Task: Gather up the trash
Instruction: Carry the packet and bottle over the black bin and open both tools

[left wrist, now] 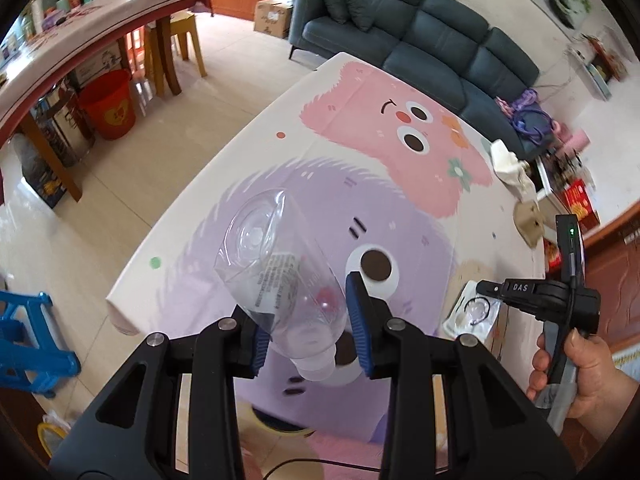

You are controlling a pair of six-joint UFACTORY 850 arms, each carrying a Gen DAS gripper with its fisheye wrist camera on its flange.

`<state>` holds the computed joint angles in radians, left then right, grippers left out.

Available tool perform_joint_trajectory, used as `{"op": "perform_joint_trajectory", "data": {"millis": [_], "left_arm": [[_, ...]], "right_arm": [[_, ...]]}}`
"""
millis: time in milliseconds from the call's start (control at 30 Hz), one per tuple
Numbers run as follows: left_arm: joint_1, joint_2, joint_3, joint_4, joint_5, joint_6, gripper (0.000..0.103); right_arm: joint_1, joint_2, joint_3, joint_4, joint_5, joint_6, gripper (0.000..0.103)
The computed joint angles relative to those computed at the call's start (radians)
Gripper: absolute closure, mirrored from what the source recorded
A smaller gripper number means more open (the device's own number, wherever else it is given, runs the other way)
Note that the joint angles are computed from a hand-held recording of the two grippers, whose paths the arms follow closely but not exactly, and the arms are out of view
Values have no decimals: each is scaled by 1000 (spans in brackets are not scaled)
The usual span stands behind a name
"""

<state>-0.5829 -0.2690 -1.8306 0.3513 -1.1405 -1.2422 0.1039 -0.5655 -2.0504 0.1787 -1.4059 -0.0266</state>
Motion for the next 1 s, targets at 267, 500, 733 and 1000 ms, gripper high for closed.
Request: {"op": "perform_joint_trajectory", "data": {"millis": [267,500,733,1000], "left_arm": [[-45,222,235,23,73,23,72],[-90,394,408,16,111,74,72],[-104,513,564,-122,155,160,72],[-130,541,681,-255,225,208,72]], "right_arm": [[109,243,259,-49,91,77,98],[236,385,440,-55,187,201,98],[331,504,650,-64,248,311,98],[338,622,871,-72,300,271,98]]}}
